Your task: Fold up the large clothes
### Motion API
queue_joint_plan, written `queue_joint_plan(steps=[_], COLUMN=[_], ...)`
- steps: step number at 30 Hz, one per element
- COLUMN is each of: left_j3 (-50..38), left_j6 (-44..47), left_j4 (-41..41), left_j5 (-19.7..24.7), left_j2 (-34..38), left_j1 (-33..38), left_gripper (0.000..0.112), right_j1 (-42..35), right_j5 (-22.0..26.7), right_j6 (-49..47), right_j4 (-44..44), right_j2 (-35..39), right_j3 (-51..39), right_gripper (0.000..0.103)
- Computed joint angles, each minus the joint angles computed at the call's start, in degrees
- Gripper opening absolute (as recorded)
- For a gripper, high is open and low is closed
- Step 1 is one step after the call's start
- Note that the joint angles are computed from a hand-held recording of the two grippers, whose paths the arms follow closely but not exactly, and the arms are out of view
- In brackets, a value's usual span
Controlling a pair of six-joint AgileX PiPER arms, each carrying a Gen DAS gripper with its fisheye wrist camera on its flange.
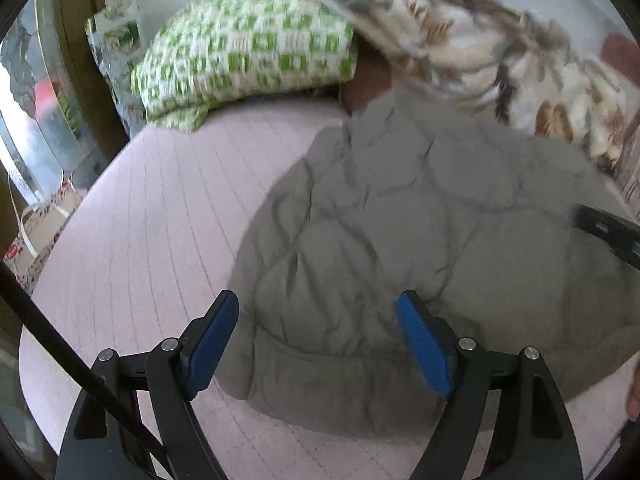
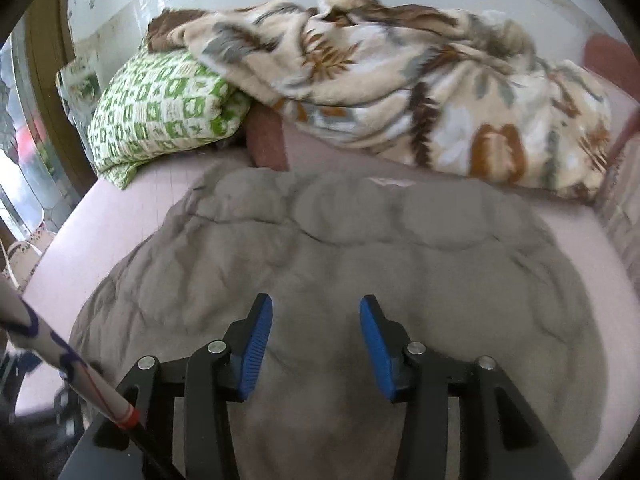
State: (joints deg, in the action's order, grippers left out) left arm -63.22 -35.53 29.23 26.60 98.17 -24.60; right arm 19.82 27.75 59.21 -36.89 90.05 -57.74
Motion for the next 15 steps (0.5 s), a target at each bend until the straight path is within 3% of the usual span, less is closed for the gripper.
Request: queue_joint_plan(steps=[3, 7, 13, 15], left_j3=[-0.3, 2.0, 2.4, 2.5], left_j6=[-0.3, -1.0, -4.5, -7.0], left_j4=[0.9, 0.7, 4.3, 6.7], left_j5=[0.1, -0.6, 0.0, 0.0], left_j2=[1.2, -2.6, -1.3, -0.7], left_j1=[-0.2, -0.5, -1.1, -1.7], left_gripper=[0.083, 0.083, 0.083, 0.083], right_j1=[-6.3, -9.9, -12.4, -16.1], right_j5=[-7.2, -8.1, -3.5, -4.8], right_j6=[-8.0, -15.4, -1.8, -3.3], right_j4=[7.4, 16.5, 2.8, 3.5], right_j2=[-3.6, -8.0, -19.4, -19.4], right_j3=[8.8, 11.7, 19.9, 22.7], right_gripper=[0.041, 0.039, 0.044, 0.047])
